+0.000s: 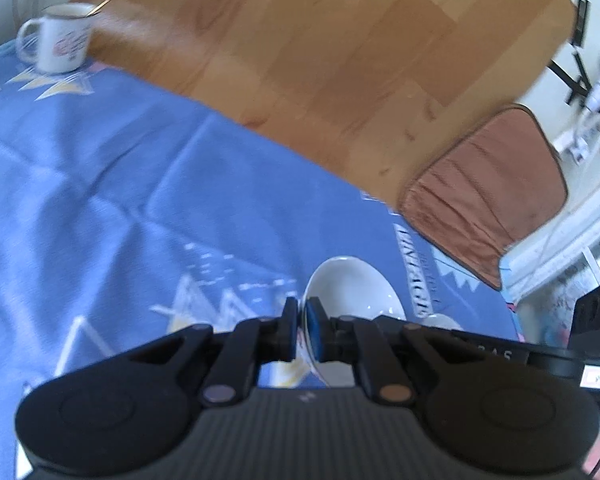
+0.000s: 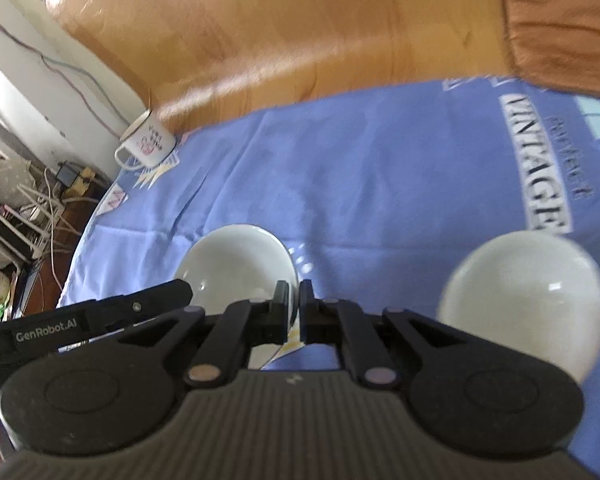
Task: Organize plates and bowls
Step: 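Carry both bowls and lower them into the placed white bowls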
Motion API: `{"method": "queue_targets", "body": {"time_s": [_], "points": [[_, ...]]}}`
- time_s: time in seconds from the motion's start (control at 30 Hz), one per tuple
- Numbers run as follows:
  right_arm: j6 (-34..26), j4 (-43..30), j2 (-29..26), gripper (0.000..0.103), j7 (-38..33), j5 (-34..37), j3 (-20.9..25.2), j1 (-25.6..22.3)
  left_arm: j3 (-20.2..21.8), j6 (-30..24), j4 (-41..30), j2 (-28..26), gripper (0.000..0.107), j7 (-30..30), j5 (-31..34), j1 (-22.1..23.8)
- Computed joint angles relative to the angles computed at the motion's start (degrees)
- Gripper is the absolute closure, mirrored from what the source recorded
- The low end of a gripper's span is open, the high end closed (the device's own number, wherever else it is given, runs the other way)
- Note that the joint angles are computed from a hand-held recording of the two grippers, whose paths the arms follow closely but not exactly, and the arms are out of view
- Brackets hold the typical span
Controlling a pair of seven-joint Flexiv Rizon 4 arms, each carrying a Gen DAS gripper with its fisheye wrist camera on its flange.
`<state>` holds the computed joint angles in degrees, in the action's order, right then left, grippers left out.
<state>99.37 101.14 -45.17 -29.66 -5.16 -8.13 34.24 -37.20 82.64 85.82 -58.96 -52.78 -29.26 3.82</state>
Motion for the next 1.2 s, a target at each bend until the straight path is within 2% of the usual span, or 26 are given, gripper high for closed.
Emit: {"method": "queue_targets", "body": {"time_s": [0.27, 0.5, 0.67, 0.87, 0.97, 1.07, 1.17, 1.2], "points": [[1.44, 8.87, 5.55, 0.096, 0.68, 3.96, -10.41, 7.75, 0.78, -4.13, -2.93, 0.67, 0.101, 1.51, 0.04, -4.24], [2.22, 15.19, 8.33, 0.095, 0.78, 7.17, -16.55, 12.79, 4.88, -8.07, -6.28, 0.78, 0.101, 2.05, -1.5, -10.06], [3.19, 18.15, 8.99, 0.095, 0.82, 9.46, -17.36, 13.75, 8.55, -10.69, -8.82, 0.13, 0.101, 1.24, -1.77, -13.93], [3.82, 19.34, 8.74, 0.095, 0.56, 10.95, -16.11, 12.76, 12.01, -12.39, -11.09, -0.89, 0.101, -0.64, -1.36, -16.94], [4.1, 19.3, 8.21, 0.091, 0.09, 11.15, -15.74, 12.44, 13.87, -13.21, -12.7, -1.67, 0.101, -2.32, -0.7, -18.31], [3.85, 19.31, 6.96, 0.091, -0.15, 11.71, -18.63, 15.09, 15.86, -13.54, -14.29, -2.54, 0.1, -3.99, 0.57, -19.66], [4.72, 19.62, 6.31, 0.089, -0.56, 12.46, -20.24, 16.55, 16.0, -12.98, -14.4, -2.82, 0.099, -4.64, 1.27, -19.63], [4.49, 19.78, 6.19, 0.084, -0.62, 12.95, -21.24, 17.46, 15.69, -12.65, -14.23, -2.82, 0.099, -4.53, 1.39, -19.42]]}}
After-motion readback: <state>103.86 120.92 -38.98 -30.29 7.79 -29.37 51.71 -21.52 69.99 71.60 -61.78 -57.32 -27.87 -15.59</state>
